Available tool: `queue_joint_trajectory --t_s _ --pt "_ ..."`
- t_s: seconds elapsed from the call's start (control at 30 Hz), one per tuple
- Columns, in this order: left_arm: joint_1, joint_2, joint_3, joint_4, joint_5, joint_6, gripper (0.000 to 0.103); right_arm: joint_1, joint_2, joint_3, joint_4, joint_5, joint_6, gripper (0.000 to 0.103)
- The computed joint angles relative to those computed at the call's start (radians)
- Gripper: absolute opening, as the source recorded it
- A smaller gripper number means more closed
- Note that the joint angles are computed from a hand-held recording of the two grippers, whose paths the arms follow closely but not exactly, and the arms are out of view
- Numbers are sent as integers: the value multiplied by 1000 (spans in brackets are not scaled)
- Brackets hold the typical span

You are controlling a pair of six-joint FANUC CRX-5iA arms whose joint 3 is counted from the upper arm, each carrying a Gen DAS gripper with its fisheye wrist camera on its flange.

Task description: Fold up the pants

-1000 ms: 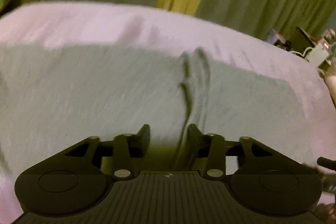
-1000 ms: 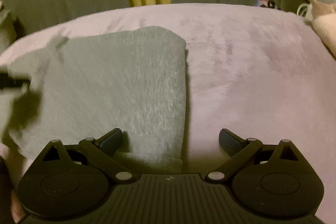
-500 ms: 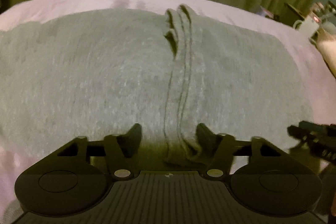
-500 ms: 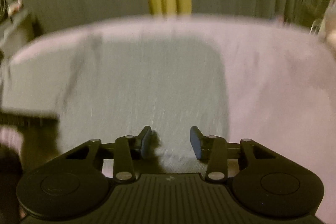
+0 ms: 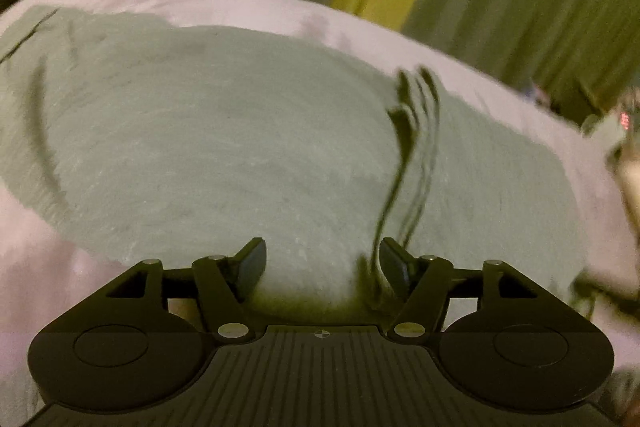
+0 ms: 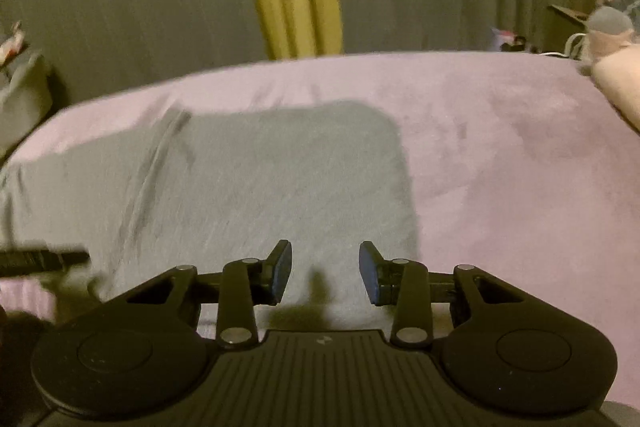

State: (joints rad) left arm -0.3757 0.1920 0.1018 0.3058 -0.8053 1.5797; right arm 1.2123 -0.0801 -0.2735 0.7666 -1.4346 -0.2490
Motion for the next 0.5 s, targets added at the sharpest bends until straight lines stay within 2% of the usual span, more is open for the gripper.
queue_joint_trajectory --t_s 0.07,0.1,0.17,0.27,0.3,0.33,0.4,0.5 --pt "25 -19 -39 49 37 16 76 -38 10 24 -151 102 65 40" --pt "34 -28 -51 55 48 26 78 -38 28 39 -186 104 67 41" --pt "51 -47 -66 33 62 54 82 -9 65 62 -145 58 104 44" --pt "77 -66 -88 5 68 95 83 -2 75 82 -97 76 144 44" --pt "85 -66 -86 9 48 118 83 -2 75 80 -66 83 137 48" --pt "97 -64 -90 25 41 123 83 -4 82 80 -29 78 128 61" --pt "114 -73 -116 68 51 117 83 -21 101 87 11 71 134 75" --pt "127 -85 -130 70 63 119 85 -60 139 126 -11 76 180 76"
